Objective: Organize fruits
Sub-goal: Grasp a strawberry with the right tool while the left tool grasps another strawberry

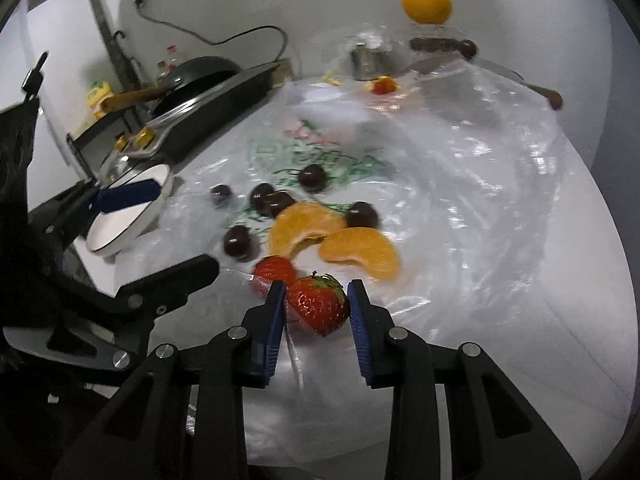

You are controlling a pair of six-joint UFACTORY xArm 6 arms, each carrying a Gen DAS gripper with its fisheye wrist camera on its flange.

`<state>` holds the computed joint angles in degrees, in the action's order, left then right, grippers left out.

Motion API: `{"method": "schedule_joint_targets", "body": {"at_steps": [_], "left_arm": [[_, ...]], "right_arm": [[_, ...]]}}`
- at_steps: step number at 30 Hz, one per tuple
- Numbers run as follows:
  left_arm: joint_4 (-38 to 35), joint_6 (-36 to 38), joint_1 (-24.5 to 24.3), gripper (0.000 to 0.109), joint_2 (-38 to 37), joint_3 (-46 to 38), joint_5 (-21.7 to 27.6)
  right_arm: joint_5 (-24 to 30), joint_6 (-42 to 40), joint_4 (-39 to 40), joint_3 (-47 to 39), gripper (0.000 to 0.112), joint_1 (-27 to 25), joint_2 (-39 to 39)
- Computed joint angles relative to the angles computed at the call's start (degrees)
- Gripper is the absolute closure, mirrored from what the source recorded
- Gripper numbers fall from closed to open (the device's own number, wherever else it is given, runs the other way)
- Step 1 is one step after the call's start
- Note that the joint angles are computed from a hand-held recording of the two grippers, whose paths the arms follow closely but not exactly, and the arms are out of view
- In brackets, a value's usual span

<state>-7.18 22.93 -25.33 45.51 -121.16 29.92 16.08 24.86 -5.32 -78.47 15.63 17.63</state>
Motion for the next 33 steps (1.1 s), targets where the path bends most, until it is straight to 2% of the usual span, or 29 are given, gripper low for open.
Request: {"method": "schedule_joint_targets", "body": {"at_steps": [3, 6, 10, 14, 18, 21, 25, 28, 31, 33], "left_arm": [[1.03, -0.53, -0.28, 0.011, 1.66, -2.31, 1.66], [2.23, -0.47, -0.55, 0.011, 2.23, -2.59, 2.92], [2.67, -0.33, -0.56, 0.011, 1.87, -0.91, 3.93], [3.09, 0.72, -0.61, 0.011, 0.43, 2.69, 4.24], [3.04, 1.03, -0.46, 0.011, -1.47, 5.74, 2.61], [-0.05, 2.23, -0.25, 0.011, -2.80, 6.60, 1.38], [-2.15, 3.07, -0.54, 0.011, -2.71, 5.42, 0.22], [-2.62, 4.01, -1.14, 0.011, -1.04, 2.51, 0.78], [-4.18, 5.43, -1.75, 0.012, 0.84, -0.54, 1.78], [-5.27, 6.24, -2.00, 0.025, 2.48, -3.19, 3.61]], "right_arm": [[0.79, -0.81, 2.97, 0.37, 0.077, -0.61, 0.05], [-0.87, -2.50, 6.33, 2.10, 0.071, -1.06, -1.00], [-1.62, 0.17, 2.78, 2.82, 0.071, -1.74, -1.69], [-1.09, -0.48, 1.92, 1.45, 0.071, -1.36, -0.50], [0.67, -4.11, 3.92, -0.45, 0.071, -0.14, 0.87], [2.24, -3.17, 1.78, -1.08, 0.071, 0.27, 1.68], [-0.11, -4.50, 4.17, 0.87, 0.079, -0.10, 0.62], [-1.83, -3.27, 3.00, 2.30, 0.080, -0.59, -0.66], [-3.35, -0.81, 0.19, 3.61, 0.087, -1.30, -1.82], [-4.39, 0.61, -1.16, 4.43, 0.088, -1.87, -2.48]]}}
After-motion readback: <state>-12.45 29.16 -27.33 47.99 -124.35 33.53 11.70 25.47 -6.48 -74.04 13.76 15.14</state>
